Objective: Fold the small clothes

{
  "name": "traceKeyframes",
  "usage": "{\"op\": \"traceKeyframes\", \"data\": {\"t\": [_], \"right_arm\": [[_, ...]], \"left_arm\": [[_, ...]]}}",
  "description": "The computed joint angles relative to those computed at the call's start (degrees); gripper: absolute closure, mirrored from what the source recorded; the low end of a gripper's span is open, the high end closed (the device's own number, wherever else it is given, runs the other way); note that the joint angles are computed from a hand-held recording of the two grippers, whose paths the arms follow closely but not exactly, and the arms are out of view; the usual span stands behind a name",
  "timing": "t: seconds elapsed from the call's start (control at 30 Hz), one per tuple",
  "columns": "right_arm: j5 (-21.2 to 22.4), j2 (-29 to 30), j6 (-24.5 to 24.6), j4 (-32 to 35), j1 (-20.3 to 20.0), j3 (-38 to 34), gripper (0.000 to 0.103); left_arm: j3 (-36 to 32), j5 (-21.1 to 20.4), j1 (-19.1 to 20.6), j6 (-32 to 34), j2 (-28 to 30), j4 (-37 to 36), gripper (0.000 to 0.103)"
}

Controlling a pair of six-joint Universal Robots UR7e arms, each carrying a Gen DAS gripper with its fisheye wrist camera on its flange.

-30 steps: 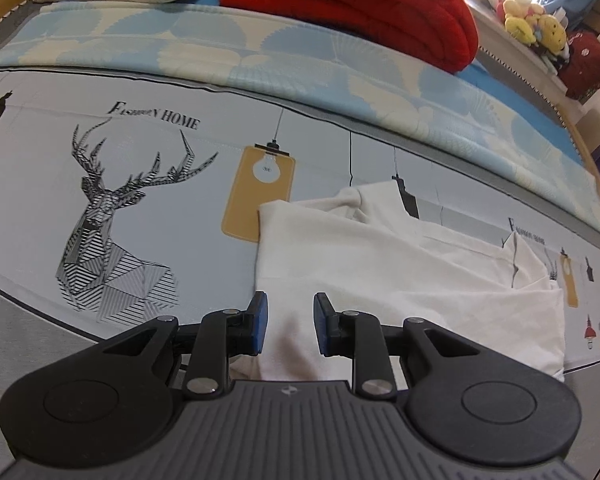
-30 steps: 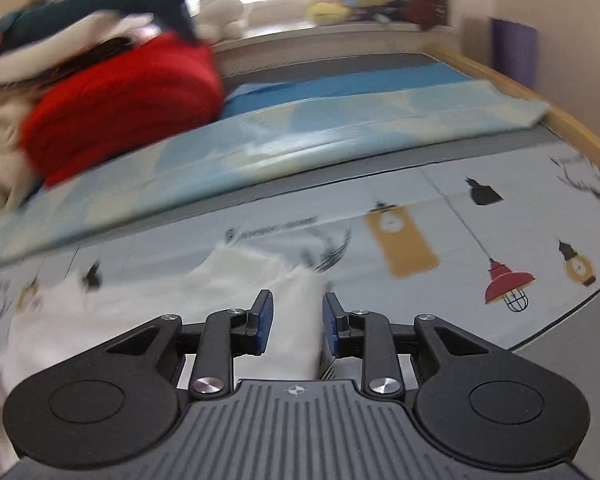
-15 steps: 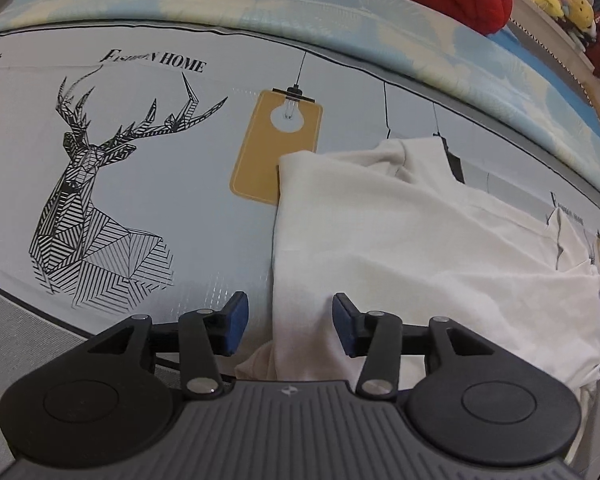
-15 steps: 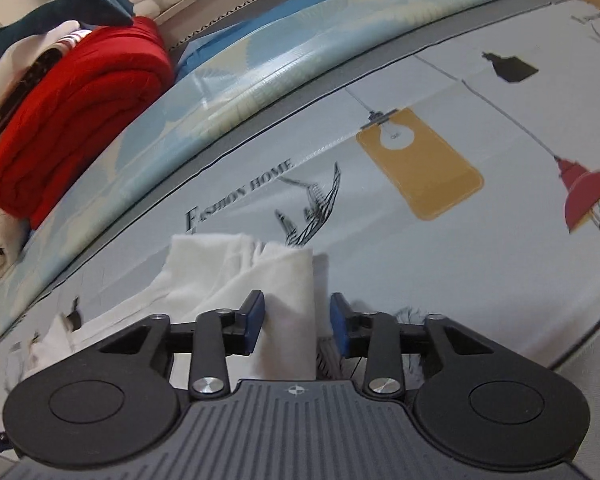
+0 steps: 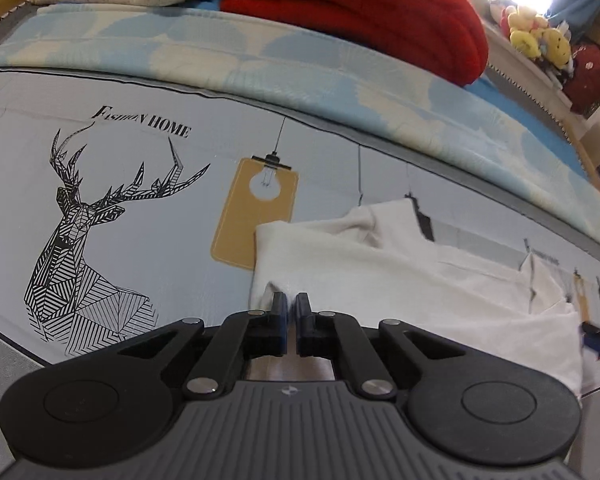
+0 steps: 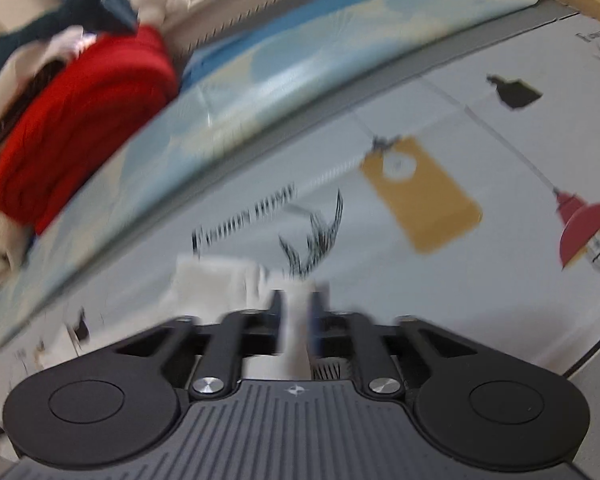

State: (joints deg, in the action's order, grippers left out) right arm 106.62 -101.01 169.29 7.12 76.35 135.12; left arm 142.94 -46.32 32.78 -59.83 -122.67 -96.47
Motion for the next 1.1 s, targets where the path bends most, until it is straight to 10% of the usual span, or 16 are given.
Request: {"op": "traceKeyframes", "data": {"t": [0.17,0.3,0.47,0.63,0.83,1.1], "right_arm": [[-4.05,0.39,1.89,-0.24,-2.49,0.9,0.063],[-1.75,2.7,-0.81,-1.6,0.8,0.21,0.099],[1.59,-0.74,0.56,-6.32,5.06,0.44,0.1],[13.84,1.46,-0.18,-9.47,9.06,-0.52,0.088],[-4.03,-3.43,-7.33,5.01,-1.53,0.36,0.08],[-4.53,-7.42,-17.64,15.58,-9.77,2.69,0.065]], "left_arm": [[-0.73,-0.76,-0.62,-0.06,0.06,3.13,0.099],[-1.38,-0.14,-1.0,-1.41,-1.28,6.08,0.103],[-1.47,-0.34,-0.83,-0.17,-1.61,5.43,0.103],[-1.31,-3.18,0.47,3.03,-1.44,2.54,0.102],[0.4,-10.08,-0.01,12.45,-0.63,-2.42,0.099],[1.18,-11.01,-1.47,10.58,3.48,6.78,0.098]]}}
